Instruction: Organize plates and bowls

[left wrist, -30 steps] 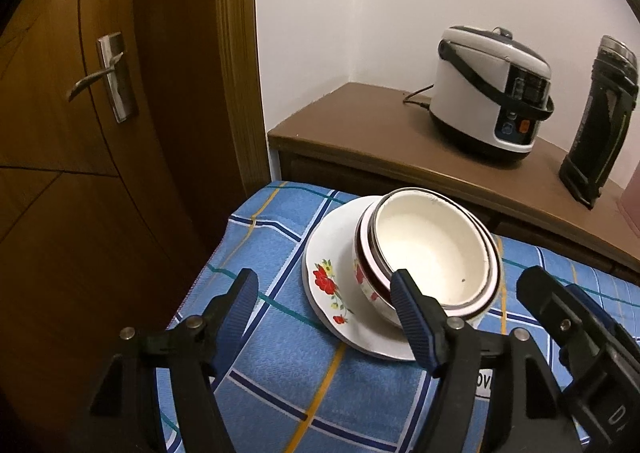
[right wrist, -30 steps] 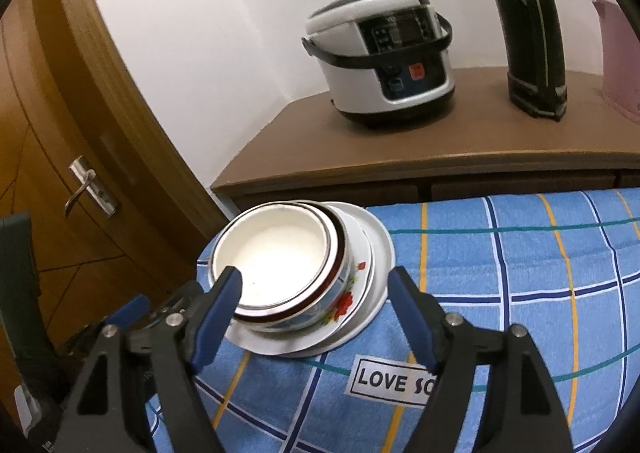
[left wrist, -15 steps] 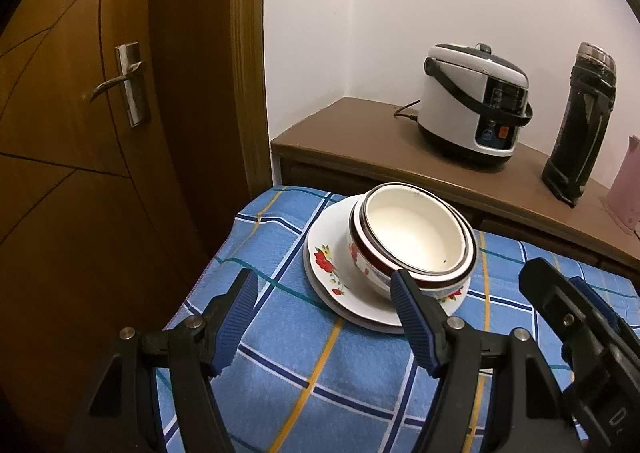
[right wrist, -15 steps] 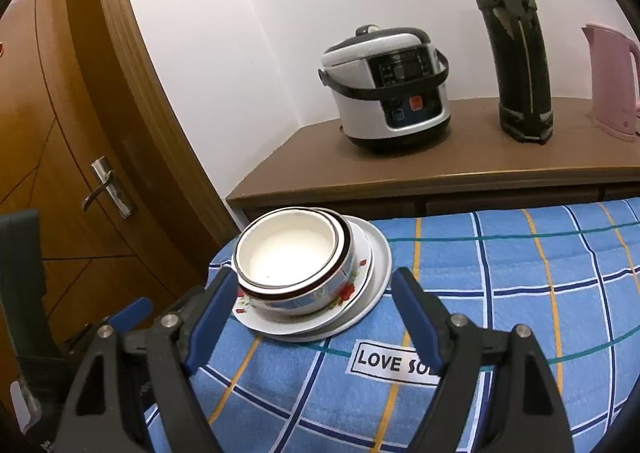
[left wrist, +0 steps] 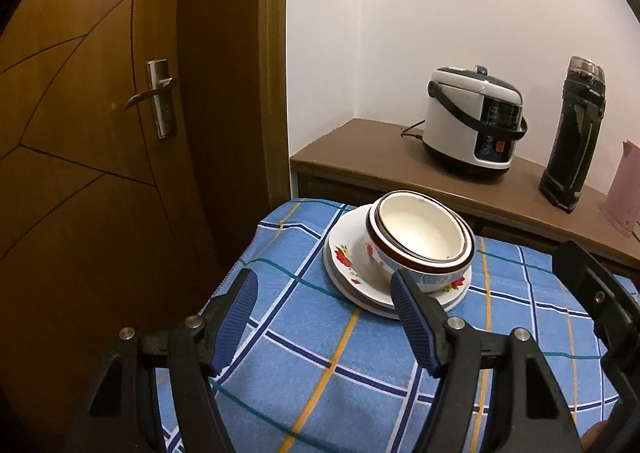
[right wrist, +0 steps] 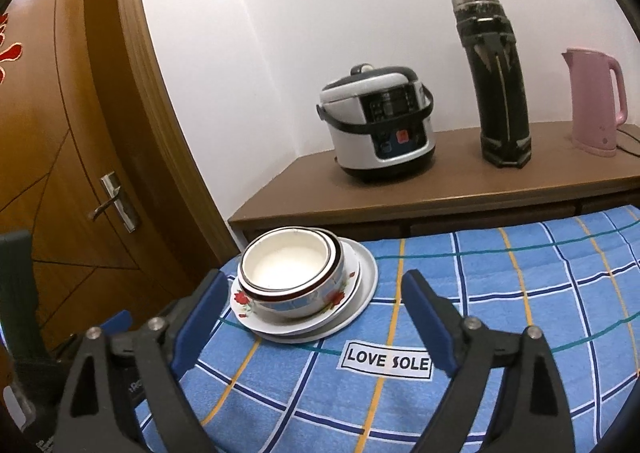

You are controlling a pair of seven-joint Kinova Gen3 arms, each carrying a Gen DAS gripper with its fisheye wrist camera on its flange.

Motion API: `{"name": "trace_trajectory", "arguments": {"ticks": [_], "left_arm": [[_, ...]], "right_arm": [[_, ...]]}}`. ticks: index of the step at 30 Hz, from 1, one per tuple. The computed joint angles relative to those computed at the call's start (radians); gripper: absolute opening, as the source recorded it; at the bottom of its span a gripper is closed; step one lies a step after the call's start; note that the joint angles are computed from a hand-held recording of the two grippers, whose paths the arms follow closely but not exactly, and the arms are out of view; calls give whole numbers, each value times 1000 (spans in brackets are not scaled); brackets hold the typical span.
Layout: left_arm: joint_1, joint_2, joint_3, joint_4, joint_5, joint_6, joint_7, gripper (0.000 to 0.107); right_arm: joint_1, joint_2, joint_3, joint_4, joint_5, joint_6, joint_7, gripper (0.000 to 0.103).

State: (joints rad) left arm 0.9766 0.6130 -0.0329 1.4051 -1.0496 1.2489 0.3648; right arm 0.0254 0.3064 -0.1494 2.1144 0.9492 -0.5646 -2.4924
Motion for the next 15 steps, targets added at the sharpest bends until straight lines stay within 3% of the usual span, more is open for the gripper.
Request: {"name": "trace_trajectory", "arguments": {"ticks": [15], "left_arm": [[75, 4, 7, 6, -95, 73, 58, 78]], "right_arm": [[0, -70, 38, 104, -126, -94, 122, 97]]}}
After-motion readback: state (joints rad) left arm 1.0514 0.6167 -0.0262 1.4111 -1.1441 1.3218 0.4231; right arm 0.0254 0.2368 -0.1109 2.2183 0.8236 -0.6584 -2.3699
